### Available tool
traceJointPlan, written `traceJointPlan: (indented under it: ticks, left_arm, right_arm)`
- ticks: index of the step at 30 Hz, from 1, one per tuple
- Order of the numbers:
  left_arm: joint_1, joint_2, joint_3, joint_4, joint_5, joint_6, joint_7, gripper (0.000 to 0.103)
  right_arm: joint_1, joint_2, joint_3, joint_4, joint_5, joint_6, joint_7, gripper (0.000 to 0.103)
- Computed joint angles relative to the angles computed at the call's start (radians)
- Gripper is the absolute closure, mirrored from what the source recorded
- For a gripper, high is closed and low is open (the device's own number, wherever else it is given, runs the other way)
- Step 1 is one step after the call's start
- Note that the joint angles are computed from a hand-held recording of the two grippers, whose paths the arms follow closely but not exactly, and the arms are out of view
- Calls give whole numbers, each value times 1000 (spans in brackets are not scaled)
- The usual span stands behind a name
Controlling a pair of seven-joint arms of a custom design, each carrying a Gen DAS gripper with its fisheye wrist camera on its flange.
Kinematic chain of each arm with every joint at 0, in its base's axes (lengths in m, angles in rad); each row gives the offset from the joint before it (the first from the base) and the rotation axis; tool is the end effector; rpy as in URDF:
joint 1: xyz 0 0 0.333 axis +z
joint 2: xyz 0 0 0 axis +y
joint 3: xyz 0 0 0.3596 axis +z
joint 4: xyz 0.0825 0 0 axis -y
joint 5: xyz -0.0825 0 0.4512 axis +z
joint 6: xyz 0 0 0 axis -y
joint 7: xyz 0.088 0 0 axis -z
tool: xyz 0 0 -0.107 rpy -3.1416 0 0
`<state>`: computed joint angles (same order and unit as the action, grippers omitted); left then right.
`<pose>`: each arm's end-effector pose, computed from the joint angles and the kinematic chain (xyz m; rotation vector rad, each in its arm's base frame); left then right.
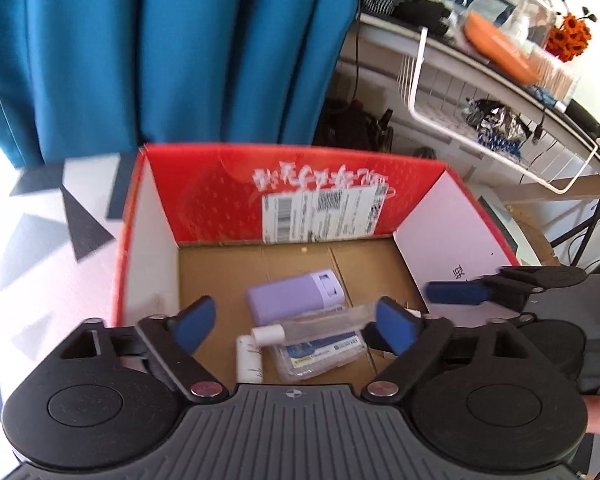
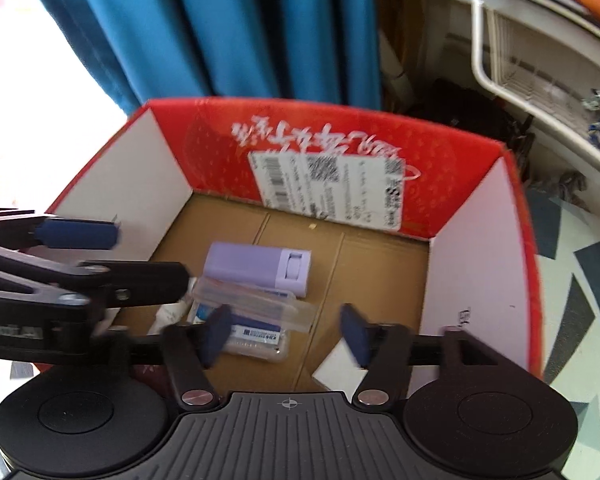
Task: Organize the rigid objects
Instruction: 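Move the left tool to the red-capped white marker beside the box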
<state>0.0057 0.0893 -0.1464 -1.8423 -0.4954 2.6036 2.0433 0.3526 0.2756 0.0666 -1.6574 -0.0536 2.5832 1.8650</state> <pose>0.6948 -0.0849 0.5709 -1.6190 2.1222 -0.9875 0.6989 0.3063 0.5424 -1.9223 1.6498 -0.3858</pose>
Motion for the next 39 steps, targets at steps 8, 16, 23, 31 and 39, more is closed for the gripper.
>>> traceJointPlan:
  ticks: [8,16,23,31,39]
  left_arm:
    - [-11,-108,20,-115,24,134,65,1]
    - [-61,-264,92,-303,-49,290,134,0]
    - [-68,-369,141,-461,22,385,-6,0]
    - [-79,-410,168,-563,127,415,-136,0]
    - [-167,-384,244,-597,120,438,-83,0]
  right_arm:
    - [27,-117,-39,-150,-147,147,191,0]
    - [25,-256,-53,-328,-628,296,687,0]
    - [-66,-364,47,-441,-1119,328,1185,0]
    - [-88,-410,103,-518,-1273,340,1319,0]
    - [-64,-361,96,-534,-1165,372,1239,0]
